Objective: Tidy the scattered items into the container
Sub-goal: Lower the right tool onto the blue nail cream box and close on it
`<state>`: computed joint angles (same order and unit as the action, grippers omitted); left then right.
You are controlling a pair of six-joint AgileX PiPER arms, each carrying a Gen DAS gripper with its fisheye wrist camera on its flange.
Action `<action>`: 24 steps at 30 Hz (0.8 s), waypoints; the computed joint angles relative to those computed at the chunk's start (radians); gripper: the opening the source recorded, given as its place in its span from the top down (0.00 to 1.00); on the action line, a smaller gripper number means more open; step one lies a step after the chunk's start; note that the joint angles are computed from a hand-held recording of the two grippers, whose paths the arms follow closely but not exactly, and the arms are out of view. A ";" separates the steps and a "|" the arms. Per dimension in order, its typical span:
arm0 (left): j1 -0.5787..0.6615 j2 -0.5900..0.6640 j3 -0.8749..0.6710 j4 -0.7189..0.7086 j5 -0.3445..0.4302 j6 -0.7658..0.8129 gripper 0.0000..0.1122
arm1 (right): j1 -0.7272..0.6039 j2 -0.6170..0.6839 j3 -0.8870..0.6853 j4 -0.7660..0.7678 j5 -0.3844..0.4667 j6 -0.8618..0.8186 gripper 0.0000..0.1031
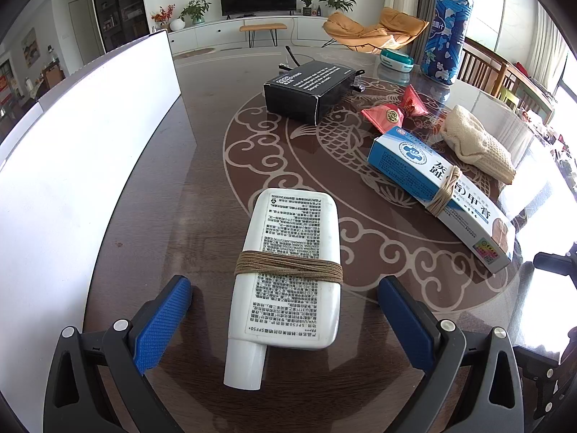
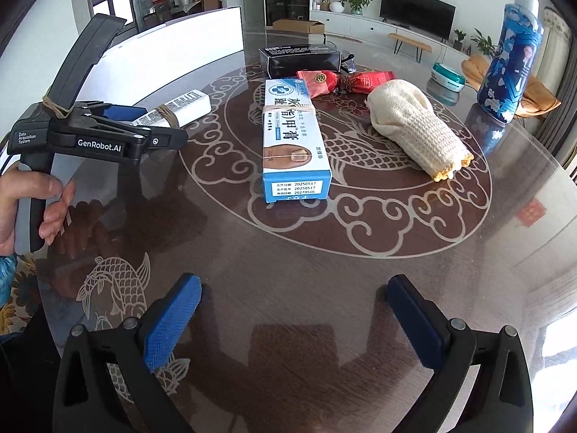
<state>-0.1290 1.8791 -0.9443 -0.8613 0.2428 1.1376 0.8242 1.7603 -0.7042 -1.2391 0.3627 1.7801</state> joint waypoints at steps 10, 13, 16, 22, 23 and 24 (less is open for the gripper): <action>-0.001 0.000 0.001 -0.002 -0.001 0.002 0.08 | -0.016 0.035 -0.049 0.025 -0.003 -0.040 0.00; 0.000 0.000 0.001 -0.004 -0.001 0.003 0.08 | -0.032 0.047 -0.071 0.055 -0.013 -0.092 0.00; 0.000 0.000 0.001 -0.006 -0.001 0.005 0.08 | -0.051 0.061 -0.094 0.067 -0.021 -0.124 0.00; 0.000 0.000 0.001 -0.006 -0.001 0.005 0.08 | -0.106 0.109 -0.168 0.113 -0.041 -0.221 0.00; -0.001 0.000 0.001 -0.006 -0.001 0.005 0.08 | -0.117 0.119 -0.188 0.151 -0.045 -0.273 0.00; 0.000 0.000 0.002 -0.007 -0.001 0.006 0.08 | -0.126 0.130 -0.209 0.196 -0.048 -0.332 0.00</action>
<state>-0.1294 1.8792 -0.9427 -0.8678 0.2416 1.1435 0.6980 1.8898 -0.9131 -1.0430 0.3144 1.4478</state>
